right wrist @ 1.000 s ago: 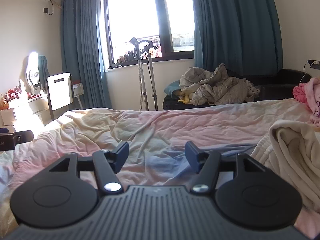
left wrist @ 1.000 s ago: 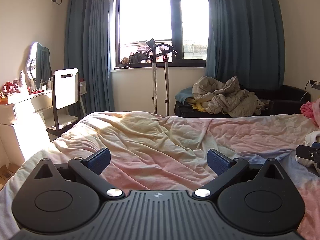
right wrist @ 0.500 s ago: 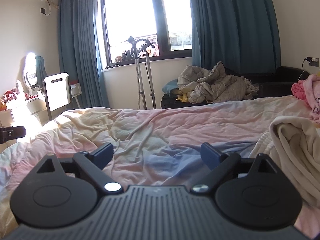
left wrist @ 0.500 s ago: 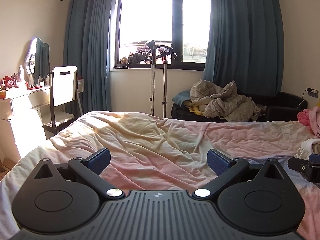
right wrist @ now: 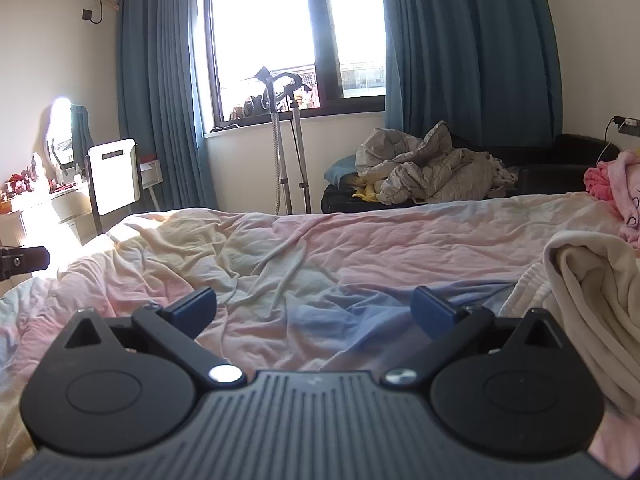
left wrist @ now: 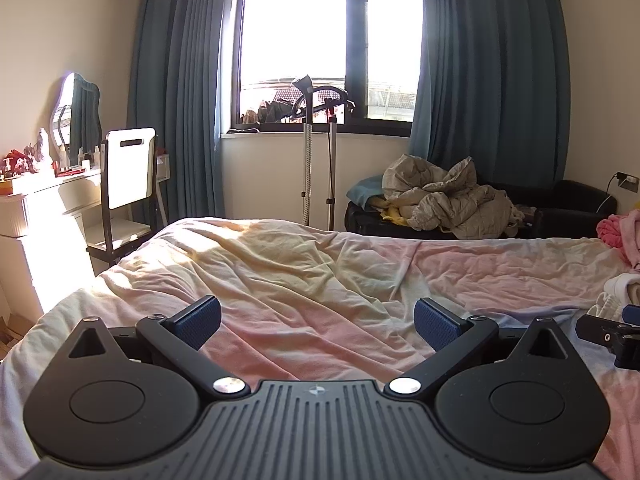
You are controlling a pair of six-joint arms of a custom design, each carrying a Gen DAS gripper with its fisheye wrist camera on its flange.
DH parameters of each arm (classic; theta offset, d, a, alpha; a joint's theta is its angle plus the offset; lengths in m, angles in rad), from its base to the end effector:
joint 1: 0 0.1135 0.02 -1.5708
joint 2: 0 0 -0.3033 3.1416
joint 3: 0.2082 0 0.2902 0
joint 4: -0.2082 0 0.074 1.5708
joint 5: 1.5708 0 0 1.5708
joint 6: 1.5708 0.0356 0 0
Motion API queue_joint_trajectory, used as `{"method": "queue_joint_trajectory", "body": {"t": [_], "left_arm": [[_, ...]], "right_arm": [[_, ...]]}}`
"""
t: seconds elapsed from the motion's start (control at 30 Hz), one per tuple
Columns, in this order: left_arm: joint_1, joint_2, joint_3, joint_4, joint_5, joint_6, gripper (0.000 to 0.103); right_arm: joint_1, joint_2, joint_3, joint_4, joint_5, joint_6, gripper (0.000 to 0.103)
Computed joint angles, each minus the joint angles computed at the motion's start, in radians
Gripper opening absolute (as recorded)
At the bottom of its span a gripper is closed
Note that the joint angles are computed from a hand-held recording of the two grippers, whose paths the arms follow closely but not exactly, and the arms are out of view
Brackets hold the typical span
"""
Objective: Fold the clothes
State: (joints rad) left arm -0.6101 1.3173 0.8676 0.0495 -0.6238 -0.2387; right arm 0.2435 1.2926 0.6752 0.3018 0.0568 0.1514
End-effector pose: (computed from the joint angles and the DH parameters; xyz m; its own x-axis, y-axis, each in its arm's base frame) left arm 0.2746 -0.1666 0.2976 -0.3160 -0.0133 -0.9487 -0.0520 0.9986 0.0034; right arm 0.2985 0.0721 0.2557 -0.3262 0.0741 -0.9424 -0.1407 0.9820 0.1260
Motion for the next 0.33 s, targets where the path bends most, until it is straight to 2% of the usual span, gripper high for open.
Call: {"method": "queue_joint_trajectory", "body": {"t": [0.33], "left_arm": [[-0.014,0.014,-0.009,0.018,-0.023,0.022,0.103]], "right_arm": [[0.027,0.007,0.004,0.000,0.036,-0.007,0.103]]}}
